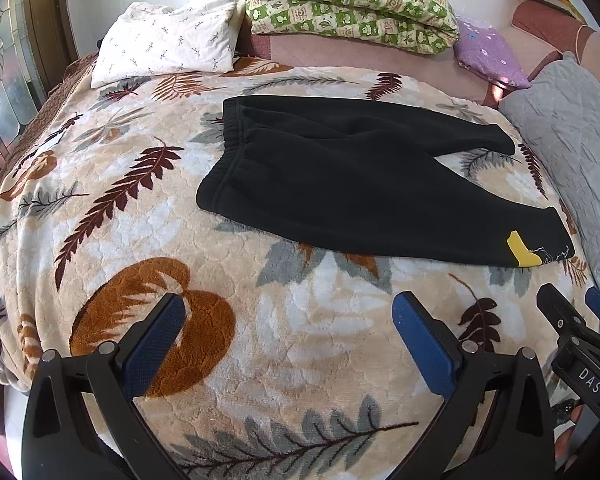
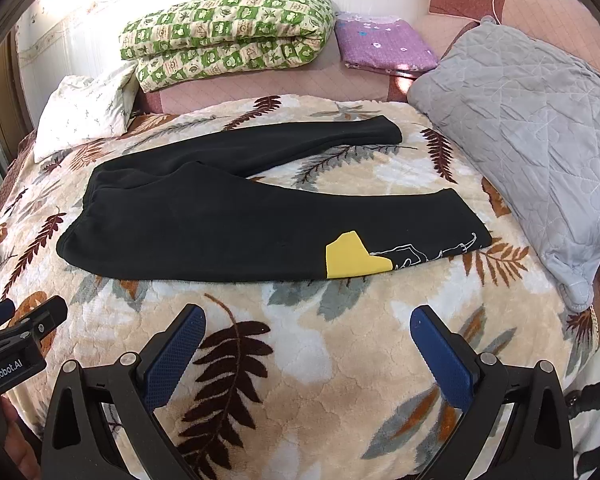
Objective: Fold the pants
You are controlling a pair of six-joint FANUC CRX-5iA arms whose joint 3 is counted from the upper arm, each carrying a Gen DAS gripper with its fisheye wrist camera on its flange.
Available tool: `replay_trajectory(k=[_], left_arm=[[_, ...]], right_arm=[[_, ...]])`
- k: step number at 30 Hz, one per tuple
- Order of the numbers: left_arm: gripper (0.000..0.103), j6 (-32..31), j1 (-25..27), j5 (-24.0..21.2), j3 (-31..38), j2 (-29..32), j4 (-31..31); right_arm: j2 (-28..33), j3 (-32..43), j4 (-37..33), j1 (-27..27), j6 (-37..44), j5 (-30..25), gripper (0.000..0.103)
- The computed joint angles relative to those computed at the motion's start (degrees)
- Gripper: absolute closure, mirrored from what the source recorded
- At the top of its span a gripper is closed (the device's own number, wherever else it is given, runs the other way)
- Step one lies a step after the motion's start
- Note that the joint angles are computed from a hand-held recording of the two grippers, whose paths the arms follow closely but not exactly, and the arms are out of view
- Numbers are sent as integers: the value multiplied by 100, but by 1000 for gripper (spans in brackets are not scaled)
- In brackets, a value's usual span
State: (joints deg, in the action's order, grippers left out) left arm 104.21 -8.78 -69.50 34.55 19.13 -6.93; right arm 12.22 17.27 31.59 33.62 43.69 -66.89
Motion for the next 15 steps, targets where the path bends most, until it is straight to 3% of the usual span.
replay_trajectory(k=[15], left_arm=[[0, 34, -23, 4, 13, -1, -167]], right_arm=[[-47, -59, -11, -31, -44, 51, 0]])
